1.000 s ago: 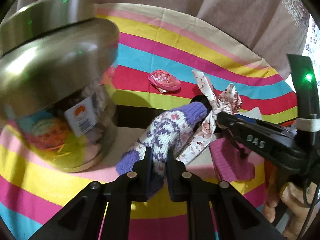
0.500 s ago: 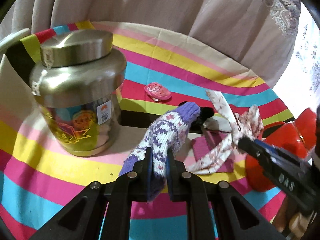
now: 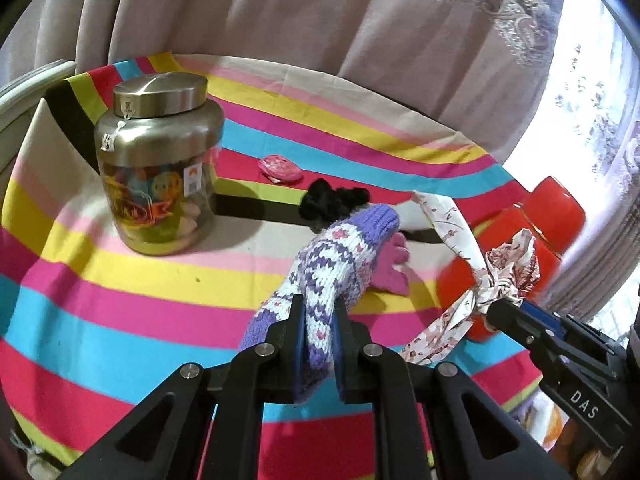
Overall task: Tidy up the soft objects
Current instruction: 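Carry the purple sock and floral cloth into the white box and open both tools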
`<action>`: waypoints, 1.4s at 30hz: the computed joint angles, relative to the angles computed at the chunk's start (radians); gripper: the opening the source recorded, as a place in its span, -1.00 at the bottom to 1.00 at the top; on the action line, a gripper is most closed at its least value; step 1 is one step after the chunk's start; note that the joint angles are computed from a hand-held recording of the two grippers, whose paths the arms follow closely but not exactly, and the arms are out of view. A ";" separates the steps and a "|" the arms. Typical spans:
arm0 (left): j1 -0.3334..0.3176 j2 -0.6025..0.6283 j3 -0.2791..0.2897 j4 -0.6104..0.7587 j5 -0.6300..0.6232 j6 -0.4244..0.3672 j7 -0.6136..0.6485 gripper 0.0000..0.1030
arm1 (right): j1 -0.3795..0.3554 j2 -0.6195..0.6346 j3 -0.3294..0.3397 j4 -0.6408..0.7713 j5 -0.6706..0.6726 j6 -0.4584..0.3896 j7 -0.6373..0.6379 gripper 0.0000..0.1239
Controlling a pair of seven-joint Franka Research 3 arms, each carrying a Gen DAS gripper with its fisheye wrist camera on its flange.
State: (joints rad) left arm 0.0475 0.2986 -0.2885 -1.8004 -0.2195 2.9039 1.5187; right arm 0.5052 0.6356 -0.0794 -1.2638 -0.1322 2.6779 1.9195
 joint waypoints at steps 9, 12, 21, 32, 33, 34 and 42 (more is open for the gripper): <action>-0.011 -0.113 -0.047 -0.128 -0.125 0.033 0.100 -0.76 | 0.022 -0.251 -0.059 -0.369 -0.119 0.120 0.125 -0.58; -0.028 -0.139 -0.059 -0.145 -0.196 0.029 0.166 -0.76 | 0.009 -0.332 -0.064 -0.478 -0.175 0.141 0.184 -0.58; -0.125 -0.163 -0.064 -0.126 -0.371 -0.033 0.357 -0.75 | -0.079 -0.563 -0.063 -0.762 -0.390 0.128 0.406 -0.58; -0.241 -0.149 -0.076 -0.078 -0.465 -0.162 0.499 -0.75 | -0.272 -0.757 0.012 -0.968 -0.485 0.027 0.537 -0.58; -0.249 -0.153 -0.079 -0.079 -0.474 -0.175 0.510 -0.75 | -0.290 -0.771 0.021 -0.981 -0.489 0.019 0.543 -0.58; -0.258 -0.151 -0.080 -0.074 -0.478 -0.190 0.519 -0.76 | -0.309 -0.788 0.028 -0.997 -0.490 0.007 0.550 -0.58; -0.307 -0.126 -0.096 -0.019 -0.533 -0.335 0.598 -0.75 | -0.437 -0.876 0.095 -1.075 -0.463 -0.050 0.546 -0.58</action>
State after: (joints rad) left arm -0.2595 0.1729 -0.3841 -1.8196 -0.7524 2.5691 2.1163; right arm 0.0683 -0.2403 0.0158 -2.3391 -0.5954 2.6281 2.4659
